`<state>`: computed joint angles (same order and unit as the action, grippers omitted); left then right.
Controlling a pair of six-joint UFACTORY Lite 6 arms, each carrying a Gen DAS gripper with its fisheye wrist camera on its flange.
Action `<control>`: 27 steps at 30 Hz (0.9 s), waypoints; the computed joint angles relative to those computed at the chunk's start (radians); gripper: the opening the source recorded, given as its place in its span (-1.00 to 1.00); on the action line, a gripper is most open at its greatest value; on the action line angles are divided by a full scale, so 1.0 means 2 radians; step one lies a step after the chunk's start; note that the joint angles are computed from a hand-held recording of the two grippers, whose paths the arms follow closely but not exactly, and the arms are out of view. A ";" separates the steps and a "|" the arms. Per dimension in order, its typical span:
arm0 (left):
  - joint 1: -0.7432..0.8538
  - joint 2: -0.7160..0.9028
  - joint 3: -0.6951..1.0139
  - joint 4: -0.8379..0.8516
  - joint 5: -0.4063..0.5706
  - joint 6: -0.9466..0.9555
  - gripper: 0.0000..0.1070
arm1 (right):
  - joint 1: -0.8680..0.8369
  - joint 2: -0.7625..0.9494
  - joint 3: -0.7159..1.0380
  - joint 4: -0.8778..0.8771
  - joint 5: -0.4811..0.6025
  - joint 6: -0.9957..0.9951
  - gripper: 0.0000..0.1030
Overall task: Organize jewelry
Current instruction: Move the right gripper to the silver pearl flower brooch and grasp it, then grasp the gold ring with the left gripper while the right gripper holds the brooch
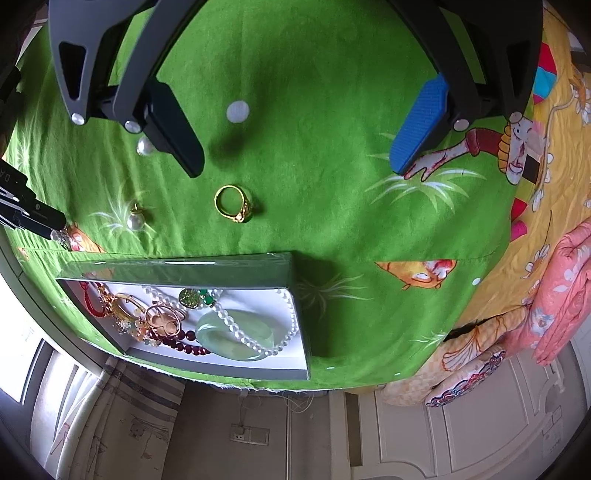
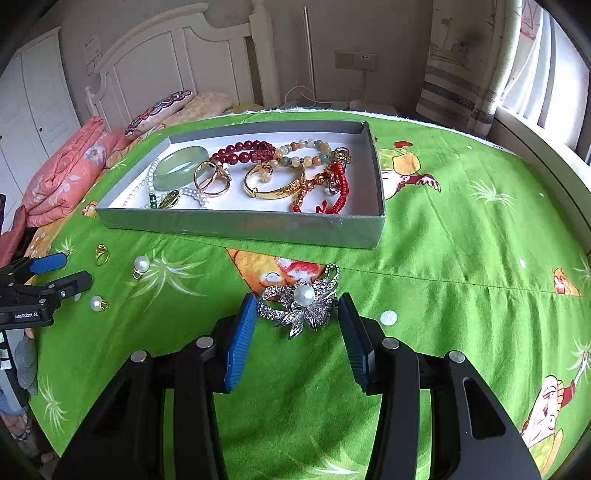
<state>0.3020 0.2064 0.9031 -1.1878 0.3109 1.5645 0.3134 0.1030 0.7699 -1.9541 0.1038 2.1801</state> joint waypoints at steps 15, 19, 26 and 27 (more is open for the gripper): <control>-0.041 0.006 0.003 -0.098 -0.007 0.107 -0.15 | -0.011 -0.018 -0.019 -0.238 -0.009 0.242 -0.12; -0.035 -0.005 -0.012 -0.119 0.007 0.142 -0.50 | -0.004 -0.025 -0.026 -0.176 0.001 0.184 -0.12; -0.016 -0.010 -0.018 -0.111 0.033 0.136 -0.61 | -0.007 -0.033 -0.033 -0.206 0.003 0.215 -0.12; -0.014 -0.012 -0.019 -0.108 0.036 0.133 -0.61 | -0.006 -0.034 -0.034 -0.199 0.004 0.208 -0.12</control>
<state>0.2745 0.1824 0.8642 -1.4043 0.3829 1.8303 0.3013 0.0346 0.7025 -2.3512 0.1111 2.5953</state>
